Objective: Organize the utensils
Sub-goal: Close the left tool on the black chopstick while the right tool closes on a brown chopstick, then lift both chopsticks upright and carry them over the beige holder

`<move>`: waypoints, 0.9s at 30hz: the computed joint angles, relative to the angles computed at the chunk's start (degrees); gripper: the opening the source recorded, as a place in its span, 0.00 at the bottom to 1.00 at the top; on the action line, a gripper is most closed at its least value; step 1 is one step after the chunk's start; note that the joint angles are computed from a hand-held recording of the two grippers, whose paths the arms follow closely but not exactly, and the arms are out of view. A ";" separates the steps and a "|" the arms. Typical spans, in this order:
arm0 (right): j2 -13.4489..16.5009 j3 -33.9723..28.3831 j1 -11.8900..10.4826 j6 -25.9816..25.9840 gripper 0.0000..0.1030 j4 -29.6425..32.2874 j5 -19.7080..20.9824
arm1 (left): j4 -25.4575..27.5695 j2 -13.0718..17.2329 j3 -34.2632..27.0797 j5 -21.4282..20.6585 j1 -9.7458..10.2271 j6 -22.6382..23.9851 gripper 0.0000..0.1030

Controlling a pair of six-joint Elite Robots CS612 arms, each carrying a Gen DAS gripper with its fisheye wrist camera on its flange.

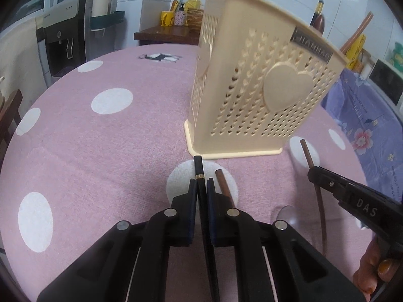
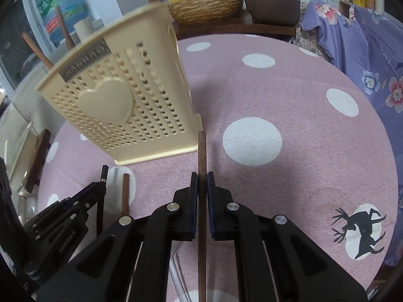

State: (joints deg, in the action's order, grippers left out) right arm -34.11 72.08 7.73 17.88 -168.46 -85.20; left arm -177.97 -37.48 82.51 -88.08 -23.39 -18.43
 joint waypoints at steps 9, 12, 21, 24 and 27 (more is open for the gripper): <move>-4.71 7.76 -1.41 -1.95 0.08 -12.98 3.24 | -11.68 -3.44 4.85 -0.92 0.23 0.06 0.08; -6.46 10.18 -1.86 -3.72 0.08 -16.67 3.58 | -15.30 -4.72 6.48 -0.56 0.09 1.27 0.08; -10.34 14.99 -2.71 -5.96 0.07 -24.17 3.92 | -22.97 -7.10 9.24 -0.24 0.23 2.76 0.08; -10.61 15.11 -2.73 -6.20 0.07 -24.55 3.96 | -24.27 -7.26 9.50 0.50 0.13 3.10 0.08; -10.82 15.16 -2.65 -6.69 0.08 -24.61 3.95 | -24.65 -7.33 9.60 0.86 0.03 3.39 0.08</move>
State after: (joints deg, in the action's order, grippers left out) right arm -44.93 87.24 5.08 11.19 -193.07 -81.25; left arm -202.62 -44.82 92.12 -87.23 -23.36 -15.04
